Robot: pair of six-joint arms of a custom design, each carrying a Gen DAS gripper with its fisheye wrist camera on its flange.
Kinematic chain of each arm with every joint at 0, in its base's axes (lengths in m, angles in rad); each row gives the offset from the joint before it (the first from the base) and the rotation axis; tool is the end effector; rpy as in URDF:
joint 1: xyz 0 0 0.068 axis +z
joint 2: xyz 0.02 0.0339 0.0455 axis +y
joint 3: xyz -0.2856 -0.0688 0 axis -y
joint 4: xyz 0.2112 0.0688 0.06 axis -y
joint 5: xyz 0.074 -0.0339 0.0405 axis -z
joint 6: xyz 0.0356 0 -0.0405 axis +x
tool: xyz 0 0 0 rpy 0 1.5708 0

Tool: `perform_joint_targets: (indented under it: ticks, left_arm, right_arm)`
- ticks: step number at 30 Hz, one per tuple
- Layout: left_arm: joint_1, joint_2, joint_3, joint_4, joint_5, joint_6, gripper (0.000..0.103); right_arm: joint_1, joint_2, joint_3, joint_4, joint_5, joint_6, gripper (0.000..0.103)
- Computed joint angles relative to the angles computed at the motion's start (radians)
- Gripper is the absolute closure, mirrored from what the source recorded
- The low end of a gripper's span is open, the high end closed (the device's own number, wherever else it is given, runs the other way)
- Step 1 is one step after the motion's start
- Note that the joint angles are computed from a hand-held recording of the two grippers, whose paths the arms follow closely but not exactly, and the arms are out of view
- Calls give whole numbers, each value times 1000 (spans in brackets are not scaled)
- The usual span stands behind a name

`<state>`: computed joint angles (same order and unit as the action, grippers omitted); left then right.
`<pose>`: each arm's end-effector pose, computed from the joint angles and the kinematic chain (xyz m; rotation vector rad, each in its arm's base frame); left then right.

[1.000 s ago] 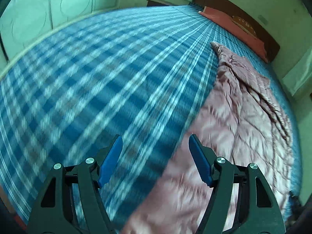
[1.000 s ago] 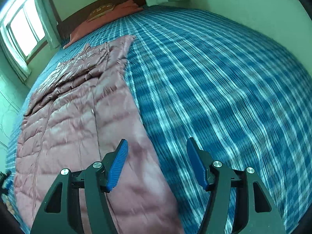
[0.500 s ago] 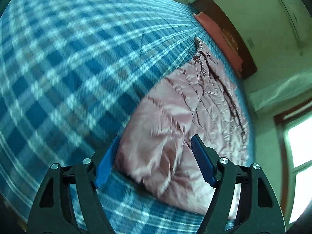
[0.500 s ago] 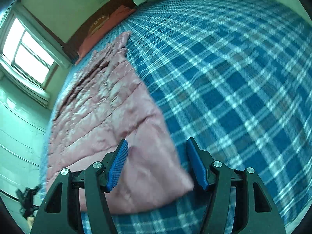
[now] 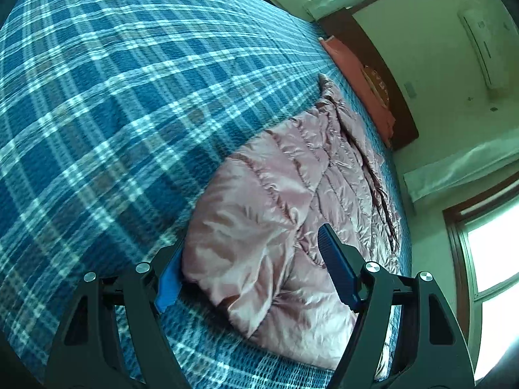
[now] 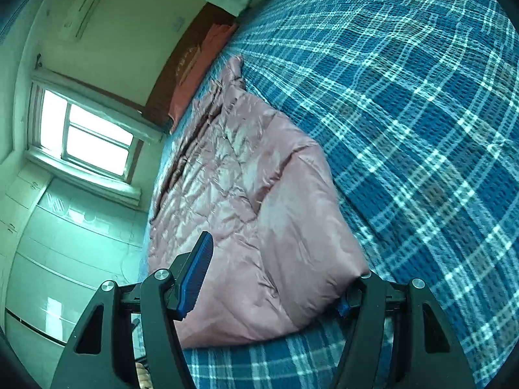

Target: Fold large clothes

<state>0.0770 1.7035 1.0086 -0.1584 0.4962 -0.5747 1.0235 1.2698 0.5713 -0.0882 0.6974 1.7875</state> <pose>0.3280 0.0083 0.2281 -0.5620 2.3878 -0.8251 0.1273 0.1650 0.2247 1.1412 1.9423 0.7752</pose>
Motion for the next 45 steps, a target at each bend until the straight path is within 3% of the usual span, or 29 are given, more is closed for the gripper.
perform_joint_targets:
  ticks: [2,4,7,9,10,13,21,29,32,35,37,40,43,45]
  left_arm:
    - [-4,2,-6,14,17,9,37]
    - [-11,16,1,5,37,23,51]
    - [-29,22,-1,13,18,26,54]
    - [-37,25,7,14,9,29,59]
    - [-36,28,10,13,18,27,74]
    - [-34,23,12,26,30,28,89]
    - [-4,-127,-15,8,73,78,94]
    - [111,-317,28,-182,221,177,95]
    - [115,-326,82,-218,233,184,95]
    - [74,-274,147,-189,202,165,95]
    - [44,-209,213,-168,190,132,95]
    - [-17,-76,365,-153,129,95,95]
    - [-73,86,579,-176,45,77,95]
    - [-108,230,785,-240,-8,73,95]
  right_arm:
    - [-8,25,25,-26,-11,-13,45]
    - [-39,42,27,-8,-34,-38,57]
    - [-68,80,19,50,-58,-39,78]
    - [-86,100,-3,125,-61,-48,83]
    - [-88,103,-9,150,-58,-51,86]
    - [-75,86,-13,172,-29,-63,91]
    - [35,-26,88,29,95,-137,93]
    - [271,-85,223,-175,286,-49,93]
    - [255,-100,229,-139,280,-111,93]
    - [115,-130,187,12,180,-276,93]
    - [-50,-134,164,136,35,-403,93]
    - [-253,-81,201,214,-155,-515,93]
    - [-488,41,307,255,-387,-595,93]
    - [-581,118,390,246,-472,-630,93]
